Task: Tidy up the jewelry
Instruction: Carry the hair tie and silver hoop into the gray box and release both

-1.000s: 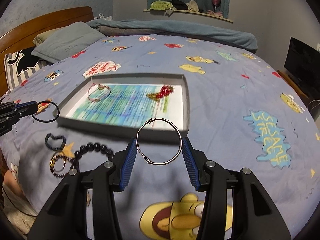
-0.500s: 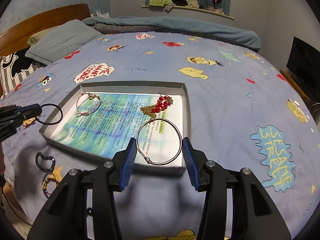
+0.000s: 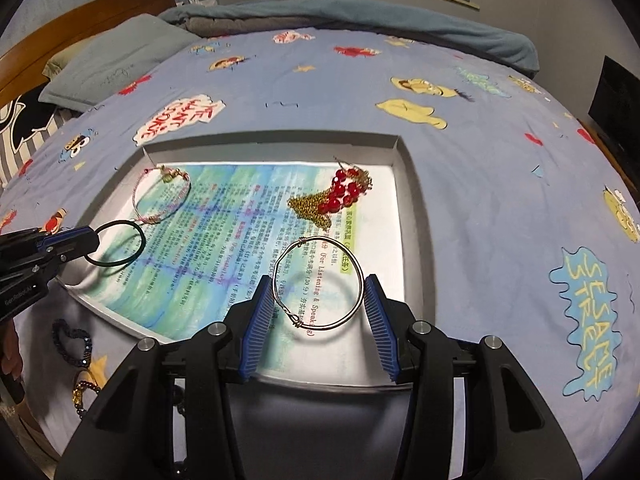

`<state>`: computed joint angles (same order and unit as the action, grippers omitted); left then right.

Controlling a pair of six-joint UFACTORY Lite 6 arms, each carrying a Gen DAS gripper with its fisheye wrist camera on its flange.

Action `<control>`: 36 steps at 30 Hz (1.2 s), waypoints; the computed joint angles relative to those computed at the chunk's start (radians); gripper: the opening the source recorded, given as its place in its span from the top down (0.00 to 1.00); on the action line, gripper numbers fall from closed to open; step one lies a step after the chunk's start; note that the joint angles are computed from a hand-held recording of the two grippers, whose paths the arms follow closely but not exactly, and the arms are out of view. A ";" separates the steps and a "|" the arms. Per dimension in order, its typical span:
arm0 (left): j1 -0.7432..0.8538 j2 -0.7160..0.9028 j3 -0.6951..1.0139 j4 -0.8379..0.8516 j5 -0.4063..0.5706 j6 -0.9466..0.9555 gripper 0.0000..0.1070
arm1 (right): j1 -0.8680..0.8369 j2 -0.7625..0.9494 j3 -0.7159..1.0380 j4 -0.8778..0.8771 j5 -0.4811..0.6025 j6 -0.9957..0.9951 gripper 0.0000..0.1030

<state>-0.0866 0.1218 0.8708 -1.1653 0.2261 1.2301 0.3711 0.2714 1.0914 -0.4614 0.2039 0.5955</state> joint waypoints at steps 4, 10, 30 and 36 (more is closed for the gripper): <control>-0.004 0.028 0.004 -0.009 -0.010 0.010 0.87 | -0.005 0.036 0.020 0.039 0.004 -0.040 0.55; -0.016 0.052 0.015 0.014 -0.028 -0.005 0.87 | 0.017 0.068 0.053 -0.062 0.037 0.040 0.55; -0.037 0.098 0.037 0.096 -0.050 -0.072 0.87 | 0.028 0.114 0.102 -0.059 0.065 0.022 0.55; -0.037 0.083 0.025 0.040 -0.036 -0.010 0.82 | 0.032 0.107 0.098 -0.067 0.068 0.030 0.45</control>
<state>-0.1234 0.2048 0.8957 -1.1256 0.1900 1.2200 0.4036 0.3781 1.1898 -0.5288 0.2721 0.6259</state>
